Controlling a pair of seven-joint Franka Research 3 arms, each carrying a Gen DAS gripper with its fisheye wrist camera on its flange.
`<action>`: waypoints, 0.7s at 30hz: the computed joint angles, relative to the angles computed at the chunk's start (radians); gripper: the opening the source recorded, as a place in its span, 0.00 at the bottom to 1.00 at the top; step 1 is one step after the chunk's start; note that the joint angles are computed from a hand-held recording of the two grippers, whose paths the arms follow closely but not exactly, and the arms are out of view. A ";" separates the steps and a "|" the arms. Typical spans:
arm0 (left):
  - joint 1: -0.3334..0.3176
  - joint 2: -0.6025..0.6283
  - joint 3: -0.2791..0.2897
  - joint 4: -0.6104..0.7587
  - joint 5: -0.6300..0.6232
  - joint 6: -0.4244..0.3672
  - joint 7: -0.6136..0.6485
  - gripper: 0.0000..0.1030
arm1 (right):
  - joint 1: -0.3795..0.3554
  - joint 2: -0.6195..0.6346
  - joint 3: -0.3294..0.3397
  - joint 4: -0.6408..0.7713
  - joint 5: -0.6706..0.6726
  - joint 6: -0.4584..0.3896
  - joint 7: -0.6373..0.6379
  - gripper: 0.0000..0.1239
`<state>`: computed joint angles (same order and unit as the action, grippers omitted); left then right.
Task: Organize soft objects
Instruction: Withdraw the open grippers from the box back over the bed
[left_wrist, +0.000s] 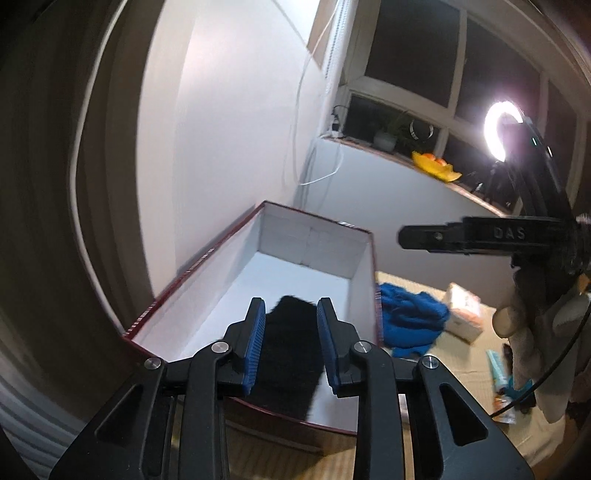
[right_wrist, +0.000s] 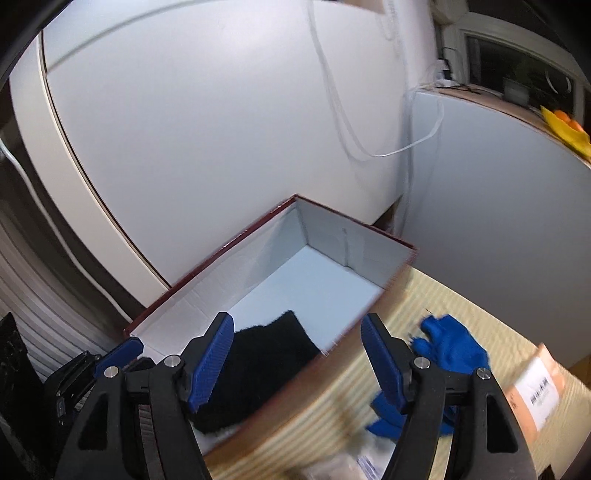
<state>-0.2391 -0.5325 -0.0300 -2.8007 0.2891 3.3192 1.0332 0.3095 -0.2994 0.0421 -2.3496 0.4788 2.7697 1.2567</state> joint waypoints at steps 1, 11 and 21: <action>-0.039 0.000 0.034 -0.001 0.005 0.007 0.004 0.26 | -0.006 -0.019 -0.001 -0.014 -0.002 0.002 0.008 0.55; -0.339 -0.007 0.215 0.003 0.019 0.014 0.034 0.44 | -0.093 -0.402 -0.119 -0.281 0.045 -0.031 -0.004 0.55; -0.613 0.020 0.351 0.043 0.014 -0.014 0.076 0.53 | -0.413 -0.836 -0.160 -0.520 -0.099 -0.237 0.058 0.67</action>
